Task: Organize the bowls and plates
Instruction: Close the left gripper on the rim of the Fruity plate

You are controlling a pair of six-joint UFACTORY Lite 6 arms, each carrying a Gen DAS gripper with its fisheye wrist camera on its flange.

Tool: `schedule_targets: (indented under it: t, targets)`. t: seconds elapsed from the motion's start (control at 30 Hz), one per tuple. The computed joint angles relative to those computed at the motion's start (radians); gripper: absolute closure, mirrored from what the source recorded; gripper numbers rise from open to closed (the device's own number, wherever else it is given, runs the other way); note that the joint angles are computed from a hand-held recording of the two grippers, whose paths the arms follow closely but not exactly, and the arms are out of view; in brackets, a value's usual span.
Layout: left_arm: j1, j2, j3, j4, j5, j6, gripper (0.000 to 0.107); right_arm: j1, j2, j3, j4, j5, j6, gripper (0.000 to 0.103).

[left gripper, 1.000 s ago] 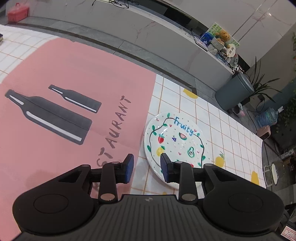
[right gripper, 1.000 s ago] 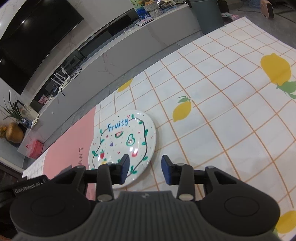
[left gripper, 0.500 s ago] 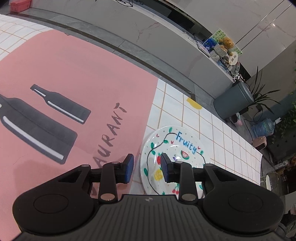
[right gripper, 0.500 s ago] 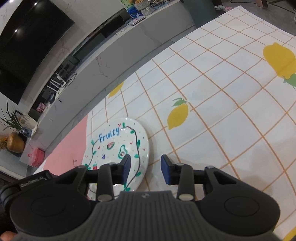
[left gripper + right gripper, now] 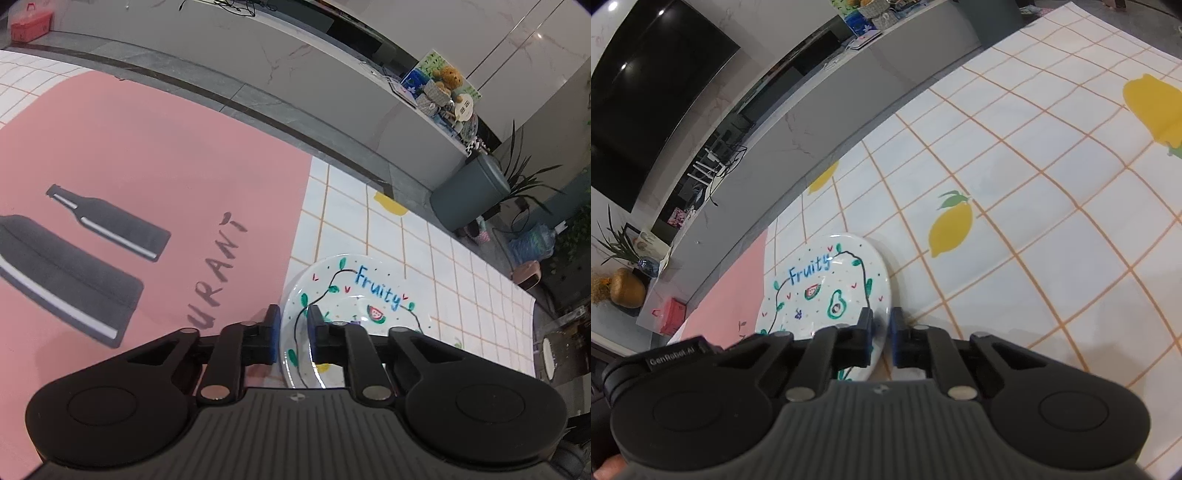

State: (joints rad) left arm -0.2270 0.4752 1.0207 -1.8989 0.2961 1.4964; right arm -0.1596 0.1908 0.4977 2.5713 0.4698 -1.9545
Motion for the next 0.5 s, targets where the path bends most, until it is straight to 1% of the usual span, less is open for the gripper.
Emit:
schedule_targets:
  t: [0.1, 0.27, 0.33, 0.37, 0.4, 0.5]
  targets:
    - [-0.009, -0.041, -0.041, 0.021, -0.024, -0.028, 0.095, 0.014, -0.043, -0.005, -0.055, -0.067, 0.071, 0.096]
    - [-0.014, -0.127, -0.139, -0.013, -0.035, -0.02, 0.095, 0.006, -0.128, -0.05, -0.195, -0.116, 0.218, 0.096]
    - [-0.008, -0.137, -0.16, -0.028, -0.025, -0.007, 0.094, -0.01, -0.144, -0.066, -0.246, -0.105, 0.259, 0.096]
    - [-0.003, -0.138, -0.164, -0.03, -0.018, -0.007, 0.095, -0.026, -0.137, -0.07, -0.272, -0.086, 0.279, 0.096]
    - [0.004, -0.137, -0.166, -0.028, -0.007, -0.011, 0.095, -0.043, -0.125, -0.074, -0.295, -0.061, 0.298, 0.093]
    - [0.031, -0.124, -0.16, -0.014, 0.027, -0.037, 0.094, -0.097, -0.107, -0.095, -0.319, 0.016, 0.299, 0.091]
